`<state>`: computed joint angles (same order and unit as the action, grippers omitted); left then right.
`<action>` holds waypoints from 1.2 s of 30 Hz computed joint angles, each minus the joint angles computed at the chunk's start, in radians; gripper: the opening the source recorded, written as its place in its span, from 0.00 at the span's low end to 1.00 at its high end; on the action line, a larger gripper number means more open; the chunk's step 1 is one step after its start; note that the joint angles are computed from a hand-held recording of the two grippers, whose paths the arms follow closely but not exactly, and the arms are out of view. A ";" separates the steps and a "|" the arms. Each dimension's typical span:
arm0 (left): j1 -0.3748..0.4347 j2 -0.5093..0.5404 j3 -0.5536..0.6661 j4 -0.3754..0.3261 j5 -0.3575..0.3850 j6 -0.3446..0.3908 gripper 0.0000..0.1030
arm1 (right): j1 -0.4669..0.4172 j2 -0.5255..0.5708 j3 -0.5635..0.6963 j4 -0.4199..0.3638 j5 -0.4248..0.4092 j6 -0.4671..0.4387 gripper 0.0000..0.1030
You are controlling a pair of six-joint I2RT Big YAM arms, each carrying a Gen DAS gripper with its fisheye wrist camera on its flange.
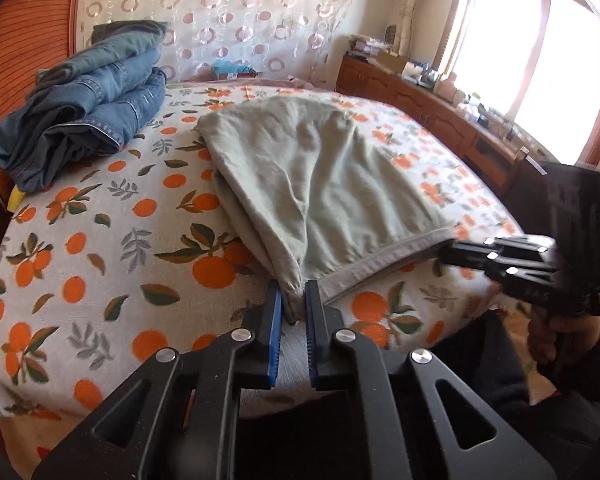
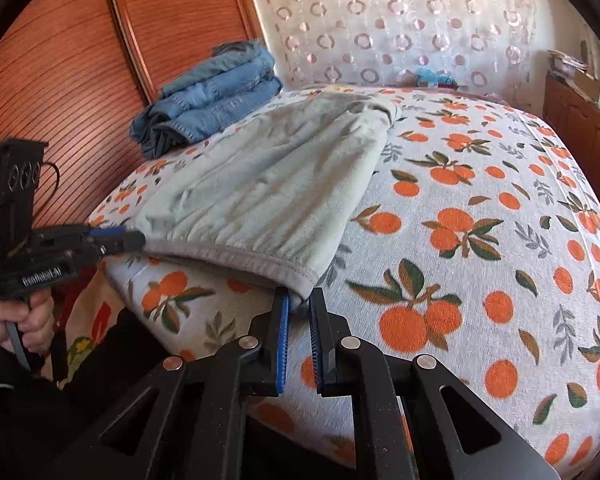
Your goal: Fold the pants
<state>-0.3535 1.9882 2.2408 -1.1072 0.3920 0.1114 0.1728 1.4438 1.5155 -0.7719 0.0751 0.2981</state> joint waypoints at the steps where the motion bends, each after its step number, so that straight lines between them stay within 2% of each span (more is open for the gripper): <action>1: 0.003 -0.020 -0.022 0.001 0.005 0.003 0.11 | 0.000 -0.009 -0.003 -0.007 -0.011 0.005 0.07; 4: 0.008 -0.086 -0.103 0.023 0.002 0.027 0.11 | 0.013 -0.051 -0.027 -0.033 -0.019 0.010 0.06; 6: 0.014 -0.106 -0.126 0.021 0.022 0.026 0.11 | 0.020 -0.090 -0.058 -0.020 -0.028 0.019 0.05; 10: 0.013 -0.085 -0.104 0.001 0.010 0.018 0.11 | 0.020 -0.115 -0.076 -0.004 0.005 0.024 0.05; 13: 0.009 -0.069 -0.084 -0.007 0.005 0.017 0.11 | 0.008 -0.106 -0.075 0.014 -0.009 0.029 0.06; 15: 0.008 -0.064 -0.082 -0.011 0.006 0.011 0.11 | 0.013 -0.088 -0.059 0.002 0.012 0.026 0.16; 17: 0.008 -0.066 -0.088 -0.011 0.006 0.008 0.11 | 0.019 -0.072 -0.049 0.001 0.014 0.021 0.18; 19: 0.008 -0.065 -0.090 -0.012 0.006 0.008 0.11 | 0.038 -0.046 -0.031 0.009 0.020 0.022 0.27; 20: 0.008 -0.063 -0.088 -0.014 0.006 0.009 0.11 | 0.043 -0.036 -0.022 0.004 0.031 0.016 0.36; 24: 0.009 -0.062 -0.088 -0.015 0.006 0.010 0.11 | 0.046 -0.008 -0.006 0.010 0.034 0.005 0.38; 29: 0.009 -0.062 -0.092 -0.010 0.010 0.007 0.11 | 0.041 0.027 0.023 0.015 0.065 -0.024 0.38; 30: 0.010 -0.060 -0.090 -0.011 0.015 0.003 0.11 | 0.040 0.026 0.019 0.028 0.060 -0.026 0.32; 31: 0.011 -0.059 -0.090 -0.012 0.022 -0.005 0.11 | 0.038 0.021 0.008 0.046 0.046 -0.026 0.19; 32: 0.013 -0.056 -0.085 -0.014 0.033 -0.017 0.11 | 0.035 0.017 0.001 0.058 0.019 -0.023 0.11; 36: 0.004 -0.074 -0.095 -0.002 0.036 -0.008 0.11 | 0.027 -0.010 -0.026 0.080 -0.025 0.020 0.09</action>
<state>-0.3498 1.9143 2.1455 -1.1091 0.4282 0.1033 0.1997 1.4334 1.4895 -0.6924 0.0501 0.3182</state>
